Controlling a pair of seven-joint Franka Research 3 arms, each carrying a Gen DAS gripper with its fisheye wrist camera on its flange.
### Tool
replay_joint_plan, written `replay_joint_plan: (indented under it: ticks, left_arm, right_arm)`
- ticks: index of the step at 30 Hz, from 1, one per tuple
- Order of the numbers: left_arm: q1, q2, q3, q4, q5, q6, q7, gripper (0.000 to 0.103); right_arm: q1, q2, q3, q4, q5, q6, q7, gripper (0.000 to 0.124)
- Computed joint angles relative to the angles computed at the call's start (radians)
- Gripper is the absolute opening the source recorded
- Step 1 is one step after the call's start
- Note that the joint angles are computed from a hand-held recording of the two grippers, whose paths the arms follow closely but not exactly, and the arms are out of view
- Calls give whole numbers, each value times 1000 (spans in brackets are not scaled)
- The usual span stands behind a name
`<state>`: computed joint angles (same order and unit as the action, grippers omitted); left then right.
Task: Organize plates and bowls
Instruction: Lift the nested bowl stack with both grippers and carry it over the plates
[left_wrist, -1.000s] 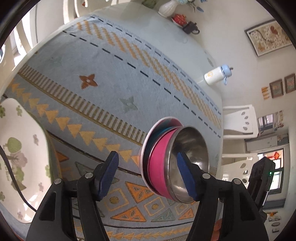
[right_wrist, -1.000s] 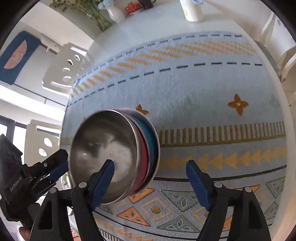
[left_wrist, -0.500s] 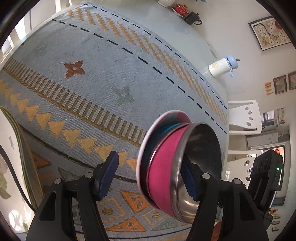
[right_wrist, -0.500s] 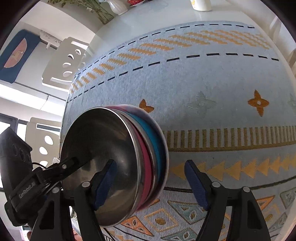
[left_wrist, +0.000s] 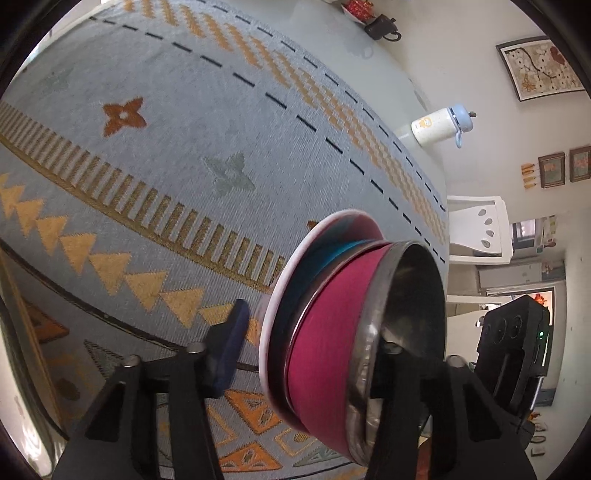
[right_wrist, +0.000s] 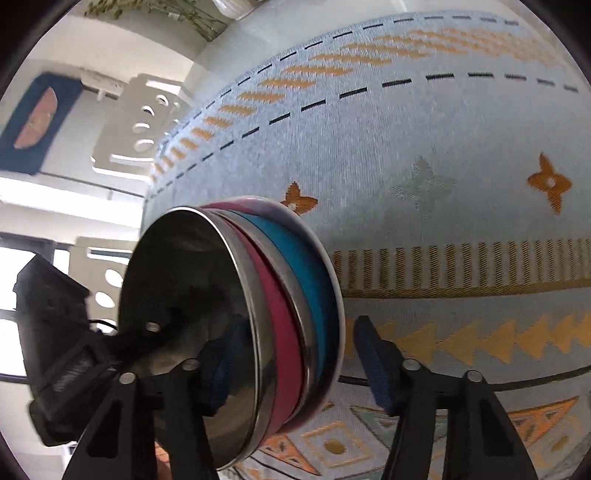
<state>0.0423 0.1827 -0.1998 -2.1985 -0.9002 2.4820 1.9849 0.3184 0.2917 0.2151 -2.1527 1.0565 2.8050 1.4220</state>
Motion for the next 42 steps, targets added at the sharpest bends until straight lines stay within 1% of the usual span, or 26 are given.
replay_joint_plan:
  ticks: [1, 7, 11, 15, 17, 19, 22, 26, 28, 31, 35, 37, 39, 42]
  left_arm:
    - [1, -1, -2, -3, -10, 3, 6, 42]
    - [-9, -16, -4, -25, -31, 43, 33, 40]
    - [-17, -30, -2, -38, -22, 59, 28, 39]
    - [-23, -52, 2, -57, -32, 83, 36, 39]
    - [-24, -62, 5, -63, -55, 88, 57, 39]
    - [-24, -72, 11, -66, -72, 77, 64, 39]
    - [-34, -118, 19, -92, -93, 91, 74, 39]
    - [-53, -205, 51, -134, -123, 107, 74, 39]
    - [-62, -258, 73, -158, -116, 116, 63, 39]
    - [-69, -340, 120, -193, -84, 109, 47, 39]
    - [-48, -443, 195, -232, 29, 57, 3, 39]
    - [-38, -478, 231, -248, 74, 37, 0, 39]
    - [-17, -514, 274, -263, 129, 2, 14, 39]
    - [16, -530, 331, -261, 195, -66, 51, 39]
  right_arm:
    - [-5, -1, 5, 0, 17, 3, -18, 51]
    - [5, -17, 3, -19, 2, 30, -47, 47]
    - [26, -46, -7, -50, -57, 61, -42, 41]
    - [26, -53, -1, -52, -66, 68, -61, 41]
    - [27, -60, 6, -56, -55, 86, -87, 41]
    - [36, -67, 2, -58, -72, 94, -77, 40]
    - [50, -96, -12, -66, -126, 89, -36, 40]
    - [74, -143, -27, -63, -215, 80, 35, 40]
    - [88, -161, -33, -49, -263, 65, 77, 40]
    - [117, -188, -37, -24, -356, 48, 162, 40]
    - [174, -188, -33, 34, -522, 44, 328, 40]
    - [201, -171, -24, 66, -566, 48, 395, 40]
    - [234, -146, -16, 101, -614, 61, 467, 40]
    - [304, -100, -28, 150, -728, 78, 635, 40]
